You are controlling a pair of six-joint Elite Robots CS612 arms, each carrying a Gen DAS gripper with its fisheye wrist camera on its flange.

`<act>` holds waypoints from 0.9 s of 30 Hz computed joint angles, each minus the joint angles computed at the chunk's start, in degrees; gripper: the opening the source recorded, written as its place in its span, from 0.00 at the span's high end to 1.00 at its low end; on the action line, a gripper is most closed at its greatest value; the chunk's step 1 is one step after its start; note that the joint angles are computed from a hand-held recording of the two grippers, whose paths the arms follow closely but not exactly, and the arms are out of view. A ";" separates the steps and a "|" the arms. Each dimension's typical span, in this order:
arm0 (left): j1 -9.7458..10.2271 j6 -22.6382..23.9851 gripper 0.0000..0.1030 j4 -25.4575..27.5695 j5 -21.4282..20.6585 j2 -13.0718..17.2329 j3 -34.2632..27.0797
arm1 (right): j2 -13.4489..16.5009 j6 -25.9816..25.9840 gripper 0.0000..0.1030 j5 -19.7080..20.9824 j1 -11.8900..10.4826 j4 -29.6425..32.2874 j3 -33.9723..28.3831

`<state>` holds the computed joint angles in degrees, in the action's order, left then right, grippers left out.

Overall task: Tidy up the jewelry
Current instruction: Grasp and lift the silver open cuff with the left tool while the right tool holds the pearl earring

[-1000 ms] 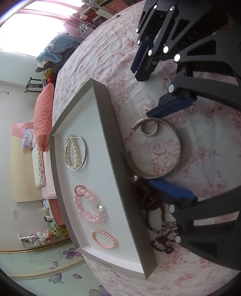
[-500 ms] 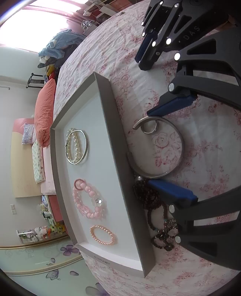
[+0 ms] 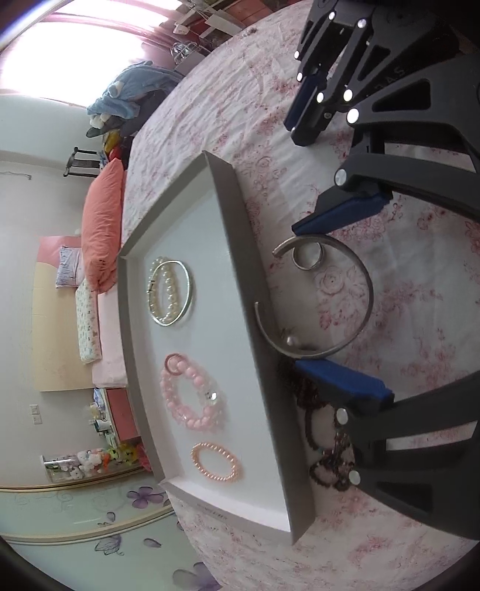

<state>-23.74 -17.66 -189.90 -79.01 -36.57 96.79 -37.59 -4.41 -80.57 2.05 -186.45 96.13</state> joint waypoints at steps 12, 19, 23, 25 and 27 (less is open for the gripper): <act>1.84 -3.07 0.37 -5.16 -2.53 -3.64 7.43 | -0.72 -2.29 0.85 2.24 0.47 -0.39 1.17; 2.77 -3.95 0.37 -0.92 0.29 -5.14 9.72 | -0.35 -3.98 0.85 0.56 1.30 0.69 0.51; 3.02 -4.50 0.36 3.01 1.40 -4.96 9.42 | -0.32 -4.62 0.85 -0.22 1.51 0.31 0.62; 2.90 -4.21 0.36 3.31 2.26 -4.91 9.37 | -0.28 -4.77 0.85 -0.50 1.58 0.22 0.57; 2.84 -4.41 0.36 3.71 2.53 -4.89 9.15 | -0.32 -4.78 0.85 -0.65 1.61 0.19 0.63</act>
<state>-20.90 -22.07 -186.19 -76.48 -41.46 105.94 -37.92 -9.19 -81.22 3.66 -186.26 96.76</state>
